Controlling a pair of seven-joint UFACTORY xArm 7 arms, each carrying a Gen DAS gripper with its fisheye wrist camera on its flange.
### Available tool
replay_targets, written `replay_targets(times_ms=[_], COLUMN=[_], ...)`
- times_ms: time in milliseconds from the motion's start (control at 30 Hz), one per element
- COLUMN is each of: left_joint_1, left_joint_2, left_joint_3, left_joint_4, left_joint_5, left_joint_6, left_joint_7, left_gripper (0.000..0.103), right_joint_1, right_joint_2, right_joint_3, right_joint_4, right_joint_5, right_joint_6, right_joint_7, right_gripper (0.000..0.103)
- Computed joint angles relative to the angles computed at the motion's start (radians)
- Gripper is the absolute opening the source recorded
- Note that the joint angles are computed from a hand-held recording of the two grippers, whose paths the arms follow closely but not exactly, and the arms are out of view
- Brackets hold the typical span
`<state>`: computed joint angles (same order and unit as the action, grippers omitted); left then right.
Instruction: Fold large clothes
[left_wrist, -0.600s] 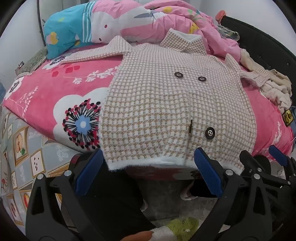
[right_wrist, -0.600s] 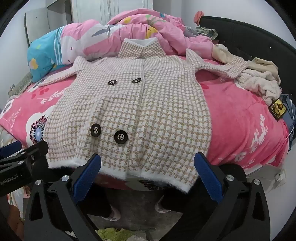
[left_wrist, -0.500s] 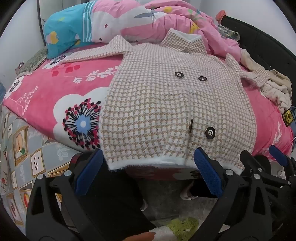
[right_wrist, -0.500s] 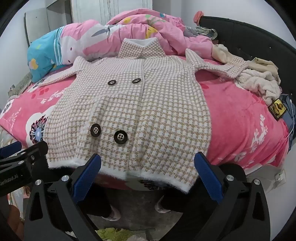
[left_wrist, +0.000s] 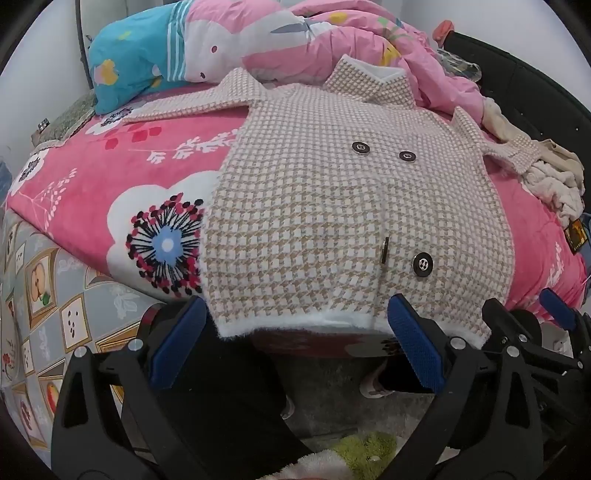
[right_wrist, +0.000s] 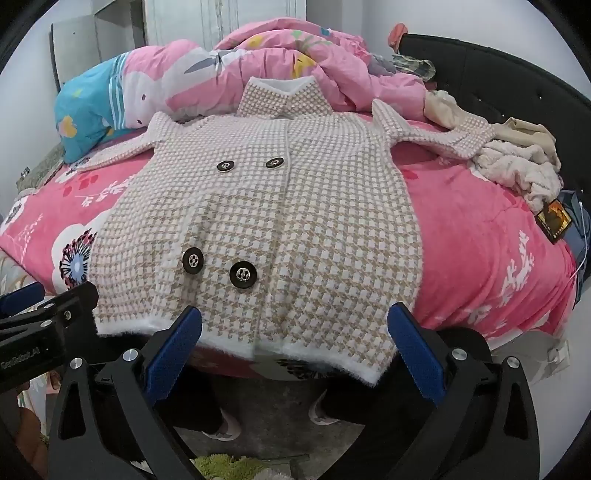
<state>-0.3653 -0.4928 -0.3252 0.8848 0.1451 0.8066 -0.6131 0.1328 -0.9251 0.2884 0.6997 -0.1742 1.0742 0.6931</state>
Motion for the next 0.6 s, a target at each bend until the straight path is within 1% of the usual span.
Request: replay_targets(times_ms=[600], left_joint_1=[0.0], left_joint_2=[0.006], left_joint_3=[0.004], left_joint_4=[0.003], left_joint_5=[-0.002], left_joint_6=[0.003], left_joint_7=[0.001], left_gripper=[0.095], right_joint_1=[0.002], right_joint_2=[0.007], right_joint_3=[0.005], right_joint_4=[0.0], right_joint_5=[-0.011], right_joint_6=[-0.009], right_joint_7=[0.001], right_gripper=[0.098])
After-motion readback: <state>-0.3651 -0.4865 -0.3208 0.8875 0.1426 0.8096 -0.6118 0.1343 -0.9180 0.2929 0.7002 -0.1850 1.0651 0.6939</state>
